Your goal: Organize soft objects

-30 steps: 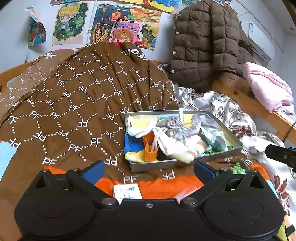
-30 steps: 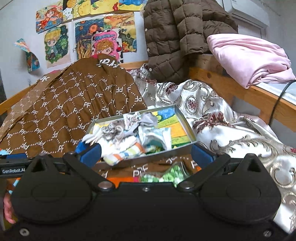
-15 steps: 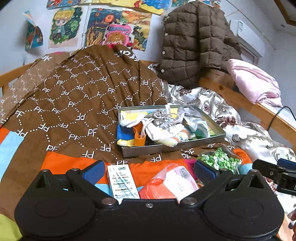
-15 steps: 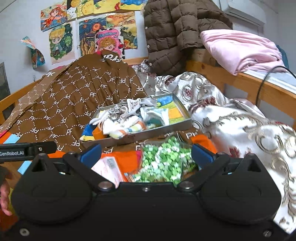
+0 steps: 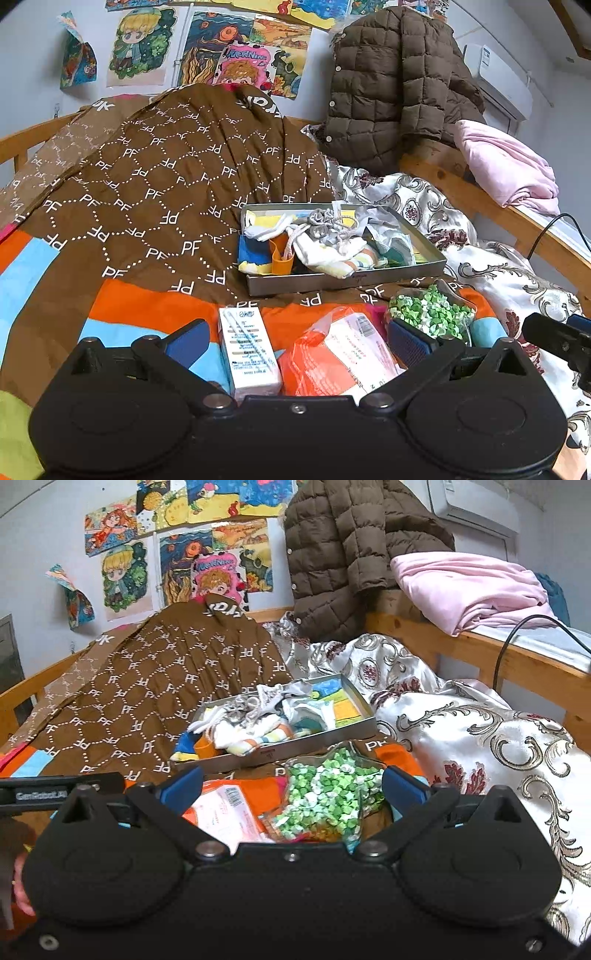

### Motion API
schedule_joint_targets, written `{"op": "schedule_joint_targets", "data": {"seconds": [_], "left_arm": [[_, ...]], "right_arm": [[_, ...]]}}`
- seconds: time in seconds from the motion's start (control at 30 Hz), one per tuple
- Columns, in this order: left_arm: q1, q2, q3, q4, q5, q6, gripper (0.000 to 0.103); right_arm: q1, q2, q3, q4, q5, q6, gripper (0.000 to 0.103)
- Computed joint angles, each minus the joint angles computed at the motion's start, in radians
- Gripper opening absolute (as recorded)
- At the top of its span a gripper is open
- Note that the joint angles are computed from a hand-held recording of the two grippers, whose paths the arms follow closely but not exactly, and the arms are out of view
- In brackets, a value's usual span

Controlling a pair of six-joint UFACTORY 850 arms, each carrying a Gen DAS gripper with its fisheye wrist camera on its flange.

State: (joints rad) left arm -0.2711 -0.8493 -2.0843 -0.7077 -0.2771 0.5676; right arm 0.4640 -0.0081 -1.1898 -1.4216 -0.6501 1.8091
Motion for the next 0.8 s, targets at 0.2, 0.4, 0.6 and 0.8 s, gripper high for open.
{"op": "schedule_joint_targets", "data": {"seconds": [0.2,0.4,0.6,0.8], "left_arm": [[0.008,0.057,0.099,-0.095,0.024,0.095,0.102],[0.013,0.129,0.220,-0.251,0.068,0.254,0.102],[0.014,0.184,0.307,-0.331,0.107,0.305,0.102],[0.002,0.241,0.400,-0.591,0.175,0.603,0.102]], "right_arm": [[0.045,0.022,0.022,-0.043,-0.033,0.021,0.102],[0.080,0.034,0.050,-0.065,-0.078,0.075,0.102],[0.107,0.052,0.085,-0.096,-0.125,0.132,0.102],[0.121,0.068,0.121,-0.124,-0.162,0.208,0.102]]}}
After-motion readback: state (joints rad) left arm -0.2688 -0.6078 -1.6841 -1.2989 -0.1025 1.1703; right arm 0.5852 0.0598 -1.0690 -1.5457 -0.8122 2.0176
